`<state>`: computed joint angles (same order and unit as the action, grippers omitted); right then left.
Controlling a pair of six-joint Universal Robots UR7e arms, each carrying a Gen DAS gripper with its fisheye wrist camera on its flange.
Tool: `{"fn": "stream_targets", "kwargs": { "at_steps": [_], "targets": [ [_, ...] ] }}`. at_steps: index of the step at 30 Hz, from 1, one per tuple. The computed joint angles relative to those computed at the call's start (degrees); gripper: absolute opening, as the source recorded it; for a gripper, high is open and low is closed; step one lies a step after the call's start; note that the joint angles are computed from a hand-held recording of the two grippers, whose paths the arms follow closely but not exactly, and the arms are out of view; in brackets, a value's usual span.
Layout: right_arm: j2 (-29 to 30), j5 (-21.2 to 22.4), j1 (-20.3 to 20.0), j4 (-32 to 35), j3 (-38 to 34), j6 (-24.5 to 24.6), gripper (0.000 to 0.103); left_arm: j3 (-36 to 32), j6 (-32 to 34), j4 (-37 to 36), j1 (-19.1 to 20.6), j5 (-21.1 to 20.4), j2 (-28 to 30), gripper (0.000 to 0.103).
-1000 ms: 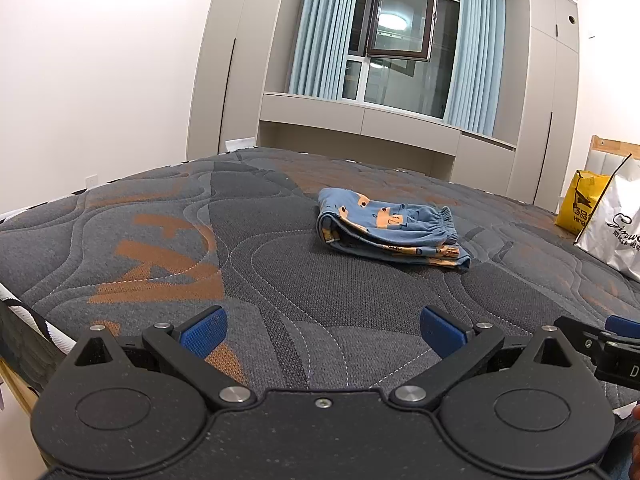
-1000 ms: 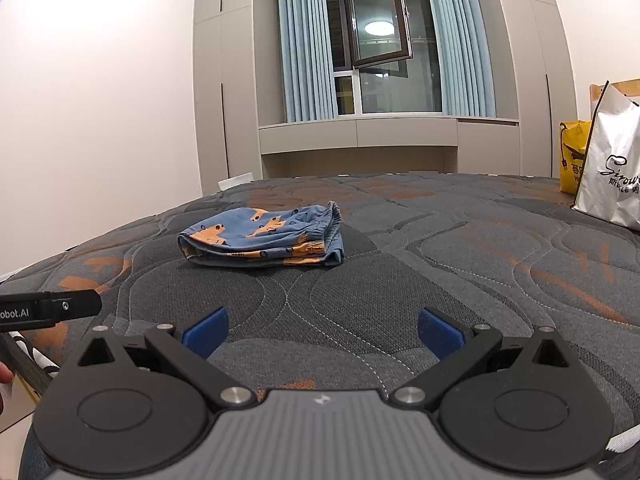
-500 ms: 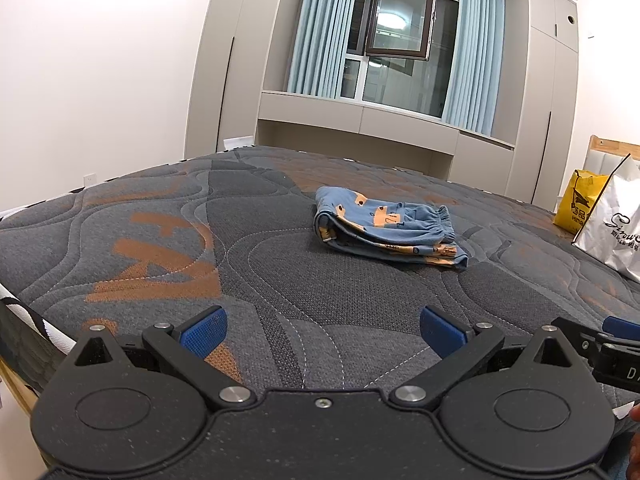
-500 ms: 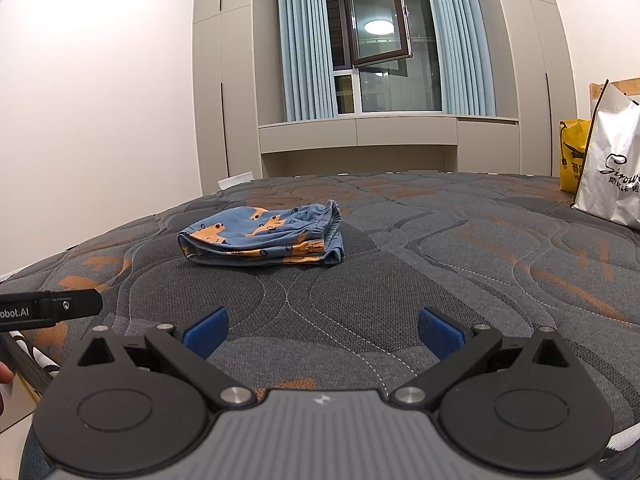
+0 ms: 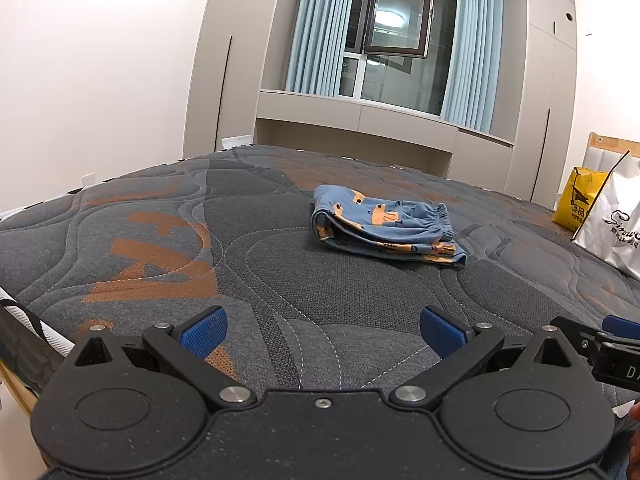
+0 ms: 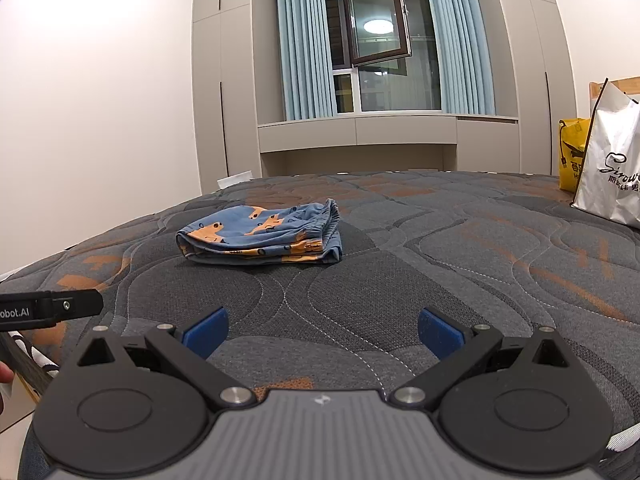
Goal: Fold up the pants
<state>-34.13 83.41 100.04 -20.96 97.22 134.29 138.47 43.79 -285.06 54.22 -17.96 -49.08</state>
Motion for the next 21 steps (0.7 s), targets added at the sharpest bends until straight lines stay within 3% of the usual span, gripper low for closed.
{"fn": "stream_targets", "kwargs": {
  "at_steps": [8, 13, 21],
  "targets": [
    [0.0, 0.0, 0.0, 0.1, 0.0, 0.0, 0.103, 0.2, -1.8, 2.1, -0.3, 0.9, -0.3, 0.102],
    [-0.1, 0.0, 0.0, 0.0, 0.0, 0.0, 0.103, 2.1, -9.2, 6.9, 0.3, -0.6, -1.2, 0.102],
    [0.3, 0.2, -0.1, -0.3, 0.0, 0.2, 0.103, 1.1, -6.3, 5.0, 0.4, 0.1, -1.1, 0.102]
  ]
}}
